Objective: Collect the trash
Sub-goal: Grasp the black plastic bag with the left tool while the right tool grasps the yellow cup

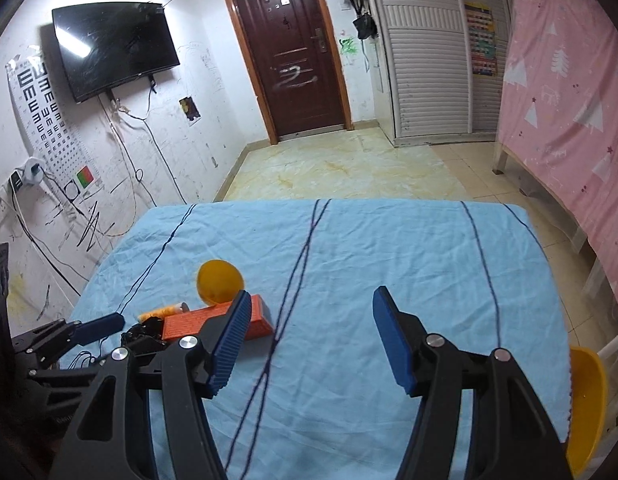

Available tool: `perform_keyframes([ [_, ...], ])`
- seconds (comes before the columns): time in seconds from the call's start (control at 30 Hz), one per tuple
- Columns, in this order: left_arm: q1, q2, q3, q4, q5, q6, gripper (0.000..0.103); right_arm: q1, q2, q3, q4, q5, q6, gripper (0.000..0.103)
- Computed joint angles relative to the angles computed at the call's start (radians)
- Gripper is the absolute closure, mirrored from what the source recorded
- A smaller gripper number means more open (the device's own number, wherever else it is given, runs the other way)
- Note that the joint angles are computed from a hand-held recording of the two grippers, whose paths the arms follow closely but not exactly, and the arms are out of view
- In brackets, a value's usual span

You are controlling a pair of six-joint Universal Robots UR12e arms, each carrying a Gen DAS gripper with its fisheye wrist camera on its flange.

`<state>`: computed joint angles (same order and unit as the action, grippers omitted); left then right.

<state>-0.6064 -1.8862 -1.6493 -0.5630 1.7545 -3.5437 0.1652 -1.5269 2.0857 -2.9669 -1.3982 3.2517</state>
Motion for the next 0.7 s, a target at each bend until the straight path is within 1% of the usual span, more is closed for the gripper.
perform_keyframes([
  [0.1, 0.011, -0.005, -0.001, 0.001, -0.035, 0.013, 0.043, 0.016, 0.014, -0.018, 0.007, -0.006, -0.008, 0.046],
  [0.17, 0.012, -0.007, -0.003, 0.003, -0.046, 0.016, 0.044, 0.026, 0.027, -0.036, 0.017, -0.005, -0.018, 0.046],
  [0.2, 0.012, -0.008, -0.006, 0.009, -0.047, 0.019, 0.054, 0.031, 0.034, -0.043, 0.018, -0.003, -0.022, 0.046],
  [0.27, 0.014, -0.007, -0.011, 0.015, -0.05, 0.024, 0.061, 0.043, 0.049, -0.062, 0.028, 0.003, -0.035, 0.046],
  [0.3, 0.016, -0.005, -0.018, 0.024, -0.057, 0.028, 0.066, 0.047, 0.056, -0.07, 0.032, 0.004, -0.042, 0.046],
  [0.4, 0.022, 0.0, -0.03, 0.037, -0.071, 0.033, 0.073, 0.063, 0.075, -0.09, 0.042, 0.007, -0.056, 0.046],
  [0.6, 0.036, 0.017, -0.058, 0.06, -0.096, 0.027, 0.074, 0.087, 0.108, -0.12, 0.071, 0.018, -0.09, 0.046],
  [0.67, 0.038, 0.022, -0.065, 0.067, -0.1, 0.026, 0.074, 0.094, 0.116, -0.129, 0.086, 0.017, -0.104, 0.054],
  [0.7, 0.04, 0.024, -0.068, 0.07, -0.104, 0.026, 0.074, 0.098, 0.119, -0.133, 0.093, 0.01, -0.11, 0.063],
])
